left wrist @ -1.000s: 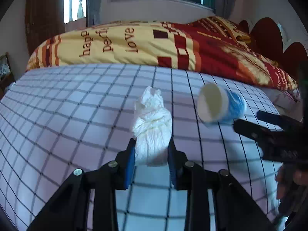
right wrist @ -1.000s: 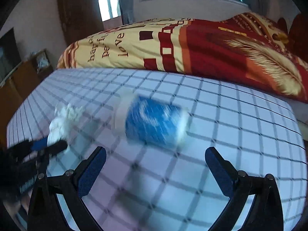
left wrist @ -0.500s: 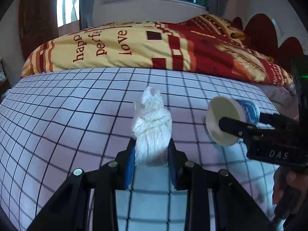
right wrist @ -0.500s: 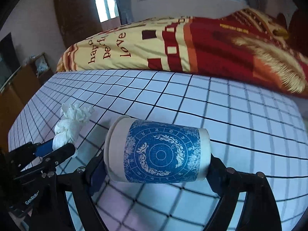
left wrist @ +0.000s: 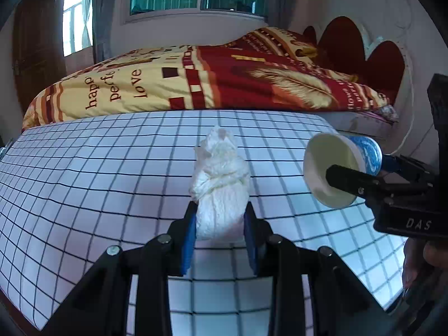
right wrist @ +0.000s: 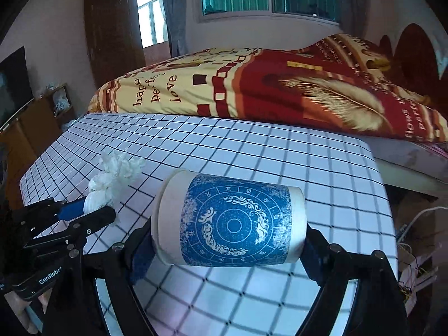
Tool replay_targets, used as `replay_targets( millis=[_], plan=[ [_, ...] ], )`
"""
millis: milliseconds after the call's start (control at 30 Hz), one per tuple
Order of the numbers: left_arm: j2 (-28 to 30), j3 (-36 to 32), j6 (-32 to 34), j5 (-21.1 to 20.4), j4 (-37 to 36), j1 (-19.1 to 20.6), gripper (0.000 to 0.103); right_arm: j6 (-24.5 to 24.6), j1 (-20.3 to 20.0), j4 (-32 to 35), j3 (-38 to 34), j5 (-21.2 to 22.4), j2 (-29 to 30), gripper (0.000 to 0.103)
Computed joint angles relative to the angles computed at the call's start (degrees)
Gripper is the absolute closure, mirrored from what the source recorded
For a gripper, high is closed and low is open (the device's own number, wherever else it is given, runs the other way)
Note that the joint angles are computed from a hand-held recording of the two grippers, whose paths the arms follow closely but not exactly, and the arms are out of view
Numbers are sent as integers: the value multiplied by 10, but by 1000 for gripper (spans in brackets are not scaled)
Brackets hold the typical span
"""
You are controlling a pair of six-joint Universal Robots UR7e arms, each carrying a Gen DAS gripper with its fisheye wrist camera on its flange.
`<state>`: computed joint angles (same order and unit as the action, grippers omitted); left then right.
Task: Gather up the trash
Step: 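Lift the white tissue and blue-white cup and carry both over the black bin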
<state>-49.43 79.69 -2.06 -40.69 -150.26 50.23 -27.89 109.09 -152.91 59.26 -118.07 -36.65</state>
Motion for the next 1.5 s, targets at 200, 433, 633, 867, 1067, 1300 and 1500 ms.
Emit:
replay_targets(
  millis=[200,433,633,867,1067,1300,1500],
  plan=[
    [-11,28,-8,-2,-12,-22,70,1,1,-38,83,-6,-63,15],
    [-21,54,-13,-8,-23,-43,70,3,4,-81,162,-14,-126,15],
    [-21,66,-4,-29,-31,-59,70,4,6,-124,229,-30,-181,15],
    [-8,71,-6,-59,-40,-80,70,6,-2,-176,305,-59,-247,15],
    [14,60,2,-89,-34,-94,70,13,-18,-200,356,-77,-297,15],
    [43,46,9,-130,-26,-103,70,21,-42,-224,401,-94,-346,15],
    [61,41,16,-160,-13,-110,70,30,-61,-239,439,-113,-383,15]
  ],
)
